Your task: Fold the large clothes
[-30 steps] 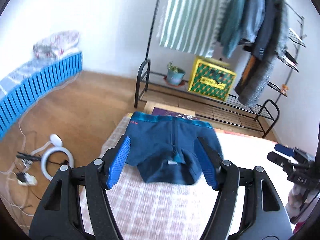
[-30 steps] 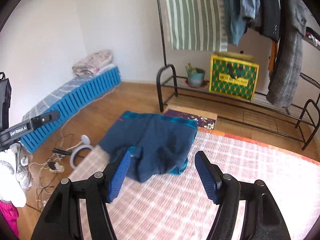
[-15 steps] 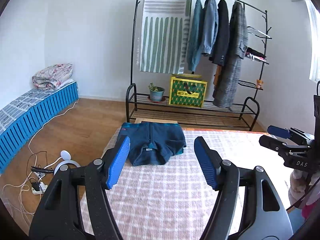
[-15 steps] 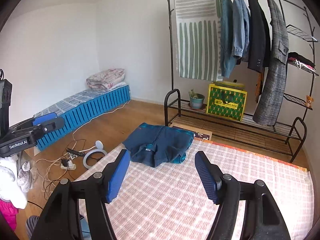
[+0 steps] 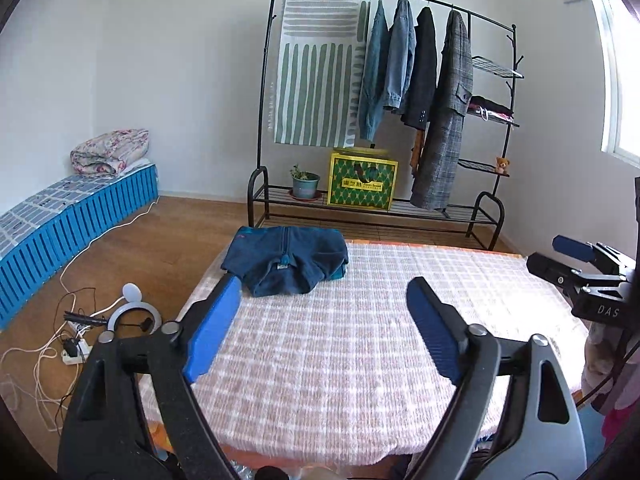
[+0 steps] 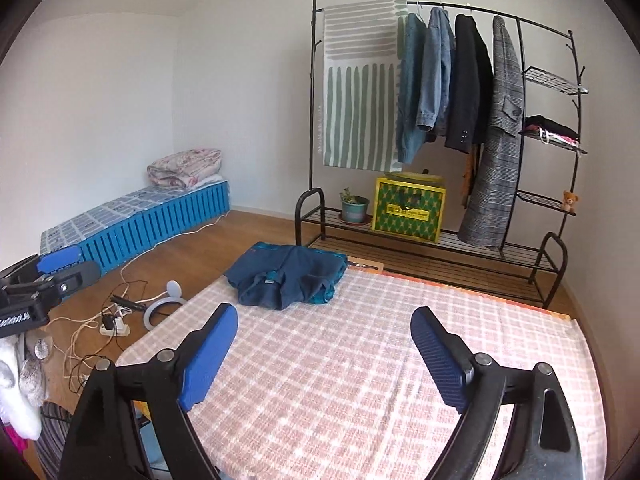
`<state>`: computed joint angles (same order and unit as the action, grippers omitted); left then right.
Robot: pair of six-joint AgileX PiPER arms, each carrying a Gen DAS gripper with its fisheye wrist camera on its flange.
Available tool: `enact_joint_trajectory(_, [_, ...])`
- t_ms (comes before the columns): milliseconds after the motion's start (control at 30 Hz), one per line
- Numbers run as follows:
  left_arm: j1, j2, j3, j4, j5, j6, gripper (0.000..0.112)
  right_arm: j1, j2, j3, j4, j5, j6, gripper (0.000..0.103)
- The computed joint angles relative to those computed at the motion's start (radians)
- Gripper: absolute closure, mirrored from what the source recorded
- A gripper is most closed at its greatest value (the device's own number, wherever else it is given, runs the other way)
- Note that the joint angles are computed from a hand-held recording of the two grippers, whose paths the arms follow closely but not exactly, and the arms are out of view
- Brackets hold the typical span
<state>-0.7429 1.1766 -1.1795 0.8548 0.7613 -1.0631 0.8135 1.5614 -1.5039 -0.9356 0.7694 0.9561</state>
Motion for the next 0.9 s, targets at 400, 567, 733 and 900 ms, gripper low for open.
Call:
enact_joint_trajectory(400, [-0.274, -0.021, 0.087, 0.211, 0.279, -0.274, 0.009, 0.086, -0.066, 0.107, -0.129, 0.053, 0.139, 0.0])
enact_joint_trajectory(567, [-0.305, -0.006, 0.094, 0.239, 0.328, -0.328, 0.009, 0.09, -0.083, 0.124, -0.139, 0.057, 0.153, 0.0])
enact_joint_trajectory(733, [-0.302, 0.003, 0.086, 0.219, 0.33, -0.339, 0.009, 0.085, -0.088, 0.136, -0.148, 0.059, 0.161, 0.0])
enact_joint_trajectory(900, [-0.308, 0.015, 0.074, 0.219, 0.344, -0.346, 0.009, 0.074, -0.103, 0.156, -0.147, 0.047, 0.168, 0.0])
